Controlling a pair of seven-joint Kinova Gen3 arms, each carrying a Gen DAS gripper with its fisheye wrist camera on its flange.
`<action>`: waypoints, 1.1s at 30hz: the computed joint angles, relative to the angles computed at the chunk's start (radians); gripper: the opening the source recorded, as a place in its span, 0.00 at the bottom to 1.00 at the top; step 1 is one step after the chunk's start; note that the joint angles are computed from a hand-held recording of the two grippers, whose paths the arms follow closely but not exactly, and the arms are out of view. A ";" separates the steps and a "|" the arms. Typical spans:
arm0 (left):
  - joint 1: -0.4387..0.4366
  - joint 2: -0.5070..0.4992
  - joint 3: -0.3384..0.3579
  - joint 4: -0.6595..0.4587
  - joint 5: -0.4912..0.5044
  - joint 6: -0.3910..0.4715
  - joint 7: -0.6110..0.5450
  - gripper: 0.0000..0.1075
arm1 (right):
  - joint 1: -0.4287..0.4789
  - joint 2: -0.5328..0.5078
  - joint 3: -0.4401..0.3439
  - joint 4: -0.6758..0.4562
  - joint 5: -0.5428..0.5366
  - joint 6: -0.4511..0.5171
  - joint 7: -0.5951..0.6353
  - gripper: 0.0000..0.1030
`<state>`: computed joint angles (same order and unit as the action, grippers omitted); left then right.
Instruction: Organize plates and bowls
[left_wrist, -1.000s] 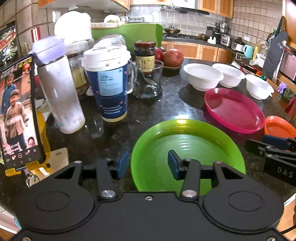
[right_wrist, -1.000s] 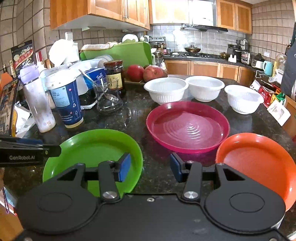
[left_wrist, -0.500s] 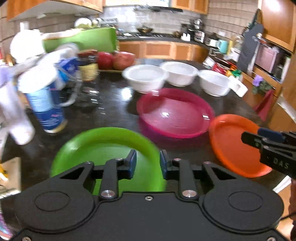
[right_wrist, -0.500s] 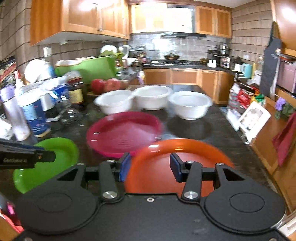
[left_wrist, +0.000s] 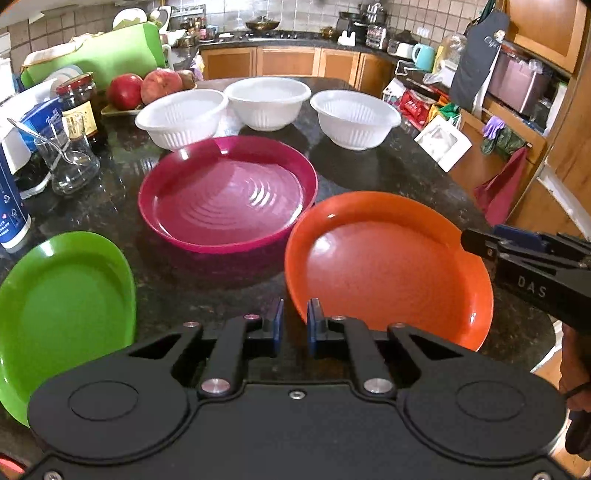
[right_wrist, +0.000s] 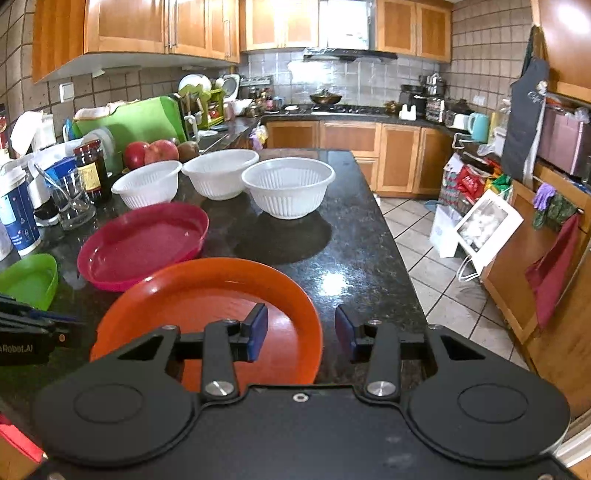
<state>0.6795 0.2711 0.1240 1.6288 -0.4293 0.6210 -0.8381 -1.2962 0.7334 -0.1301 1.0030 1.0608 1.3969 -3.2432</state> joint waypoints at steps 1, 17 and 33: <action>0.012 0.007 -0.004 -0.009 -0.009 0.012 0.017 0.16 | 0.005 -0.013 0.007 0.028 -0.007 -0.026 -0.004 0.43; 0.105 0.085 -0.021 -0.115 -0.096 0.178 0.231 0.17 | 0.033 -0.094 0.132 0.209 -0.111 -0.322 0.049 0.37; 0.128 0.117 -0.036 -0.168 -0.107 0.227 0.286 0.17 | 0.037 -0.099 0.155 0.237 -0.129 -0.372 0.079 0.14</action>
